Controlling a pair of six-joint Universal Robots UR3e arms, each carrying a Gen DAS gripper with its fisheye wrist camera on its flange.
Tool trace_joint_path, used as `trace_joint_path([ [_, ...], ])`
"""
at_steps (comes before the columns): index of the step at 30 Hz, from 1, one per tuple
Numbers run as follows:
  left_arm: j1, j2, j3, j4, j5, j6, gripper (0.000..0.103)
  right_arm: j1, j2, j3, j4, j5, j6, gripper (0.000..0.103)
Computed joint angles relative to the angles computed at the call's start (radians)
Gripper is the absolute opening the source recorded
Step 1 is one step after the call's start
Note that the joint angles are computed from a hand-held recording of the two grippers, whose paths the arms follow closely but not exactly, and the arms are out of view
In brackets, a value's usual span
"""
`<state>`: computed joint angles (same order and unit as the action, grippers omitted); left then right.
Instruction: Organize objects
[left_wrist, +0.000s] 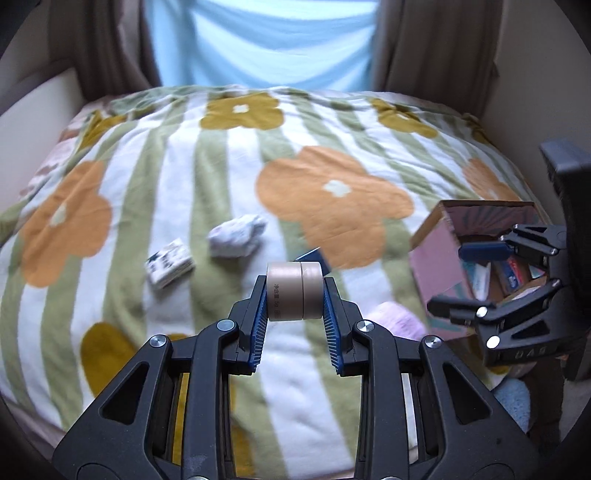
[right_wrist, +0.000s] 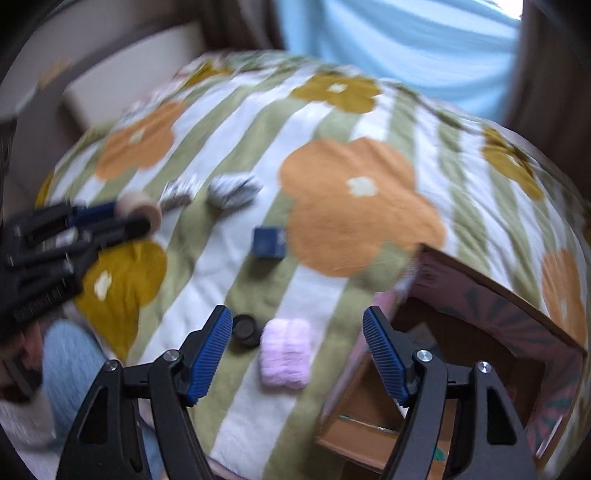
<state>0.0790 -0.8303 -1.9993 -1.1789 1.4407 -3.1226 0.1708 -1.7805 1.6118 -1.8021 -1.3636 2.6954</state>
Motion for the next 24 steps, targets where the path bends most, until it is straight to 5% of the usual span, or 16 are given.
trace_joint_path([
  [5,0.303,0.212,-0.060,-0.222,-0.177,0.211,0.025,0.135,0.172,-0.009,-0.005,-0.164,0.013,0.069],
  [11,0.445,0.296,-0.090,-0.340,-0.269,0.320,0.025,0.290,0.263,0.064,-0.130,-0.433,-0.005,0.069],
  [22,0.368,0.245,-0.142,-0.232,-0.239,0.259,0.025,0.297,0.349,0.038,-0.102,-0.478,-0.054,0.069],
  [24,0.367,0.244,-0.143,-0.232,-0.239,0.258,0.025,0.285,0.355,0.039,-0.094,-0.473,-0.056,0.063],
])
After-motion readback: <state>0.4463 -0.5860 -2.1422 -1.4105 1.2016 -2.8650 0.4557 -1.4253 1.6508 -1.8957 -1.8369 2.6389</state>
